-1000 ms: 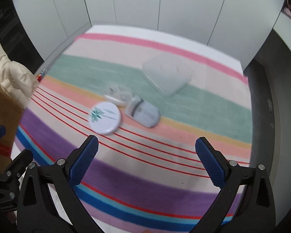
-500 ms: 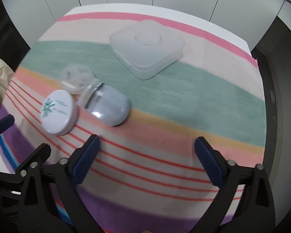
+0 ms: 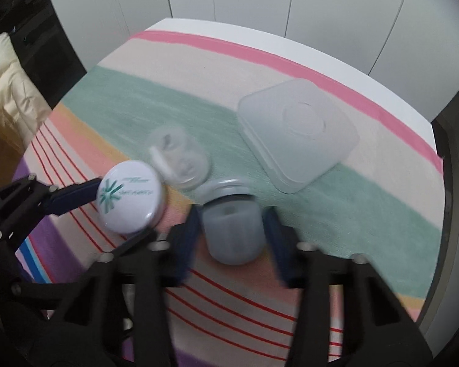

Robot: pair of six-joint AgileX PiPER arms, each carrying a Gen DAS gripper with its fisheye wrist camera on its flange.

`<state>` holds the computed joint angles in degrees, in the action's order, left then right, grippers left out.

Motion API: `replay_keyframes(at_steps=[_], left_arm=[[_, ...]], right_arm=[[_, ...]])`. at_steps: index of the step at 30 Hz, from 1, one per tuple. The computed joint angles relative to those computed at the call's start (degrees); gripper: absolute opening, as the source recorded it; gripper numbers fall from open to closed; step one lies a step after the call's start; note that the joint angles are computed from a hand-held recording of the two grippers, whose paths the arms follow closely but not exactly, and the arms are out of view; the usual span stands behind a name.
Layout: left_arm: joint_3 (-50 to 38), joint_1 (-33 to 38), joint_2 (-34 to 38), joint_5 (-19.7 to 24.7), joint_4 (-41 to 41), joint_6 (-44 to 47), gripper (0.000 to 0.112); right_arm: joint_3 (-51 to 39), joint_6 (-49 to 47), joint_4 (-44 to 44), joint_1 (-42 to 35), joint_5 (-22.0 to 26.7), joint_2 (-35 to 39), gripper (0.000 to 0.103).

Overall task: Organize objects
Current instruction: 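Grasp the clear eyelash-curler case with the right tool while the left tool grasps the white compact, then carry the curler case with the right tool toward the box while the left tool carries the compact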

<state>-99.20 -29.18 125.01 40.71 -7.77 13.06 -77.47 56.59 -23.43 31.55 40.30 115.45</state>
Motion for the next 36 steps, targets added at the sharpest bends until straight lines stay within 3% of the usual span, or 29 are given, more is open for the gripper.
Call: replay_keyframes(at_steps=[6,13,28,36], left_arm=[[-3.65,0.64,0.80,6.09,-1.11,-1.83,0.056],[1.12,1.74,-4.98,6.43,-0.91,-3.54,0.056],[13.89,8.70,-23.13,6.14,-4.46,-0.78,0.056],[16.67,12.83,-29.67,7.40,-5.81,1.17,0.056]], right_arm=[[4.06,3.28,1.97,-1.15,-1.50,-2.96,0.038],[8.08,6.10,1.55,-0.08,0.52,-8.50,0.038],[3.01,14.13,-7.89,10.71,14.29,-19.30,0.038],[-6.45,12.18,-7.58,14.59,21.71,-16.48,0.038]])
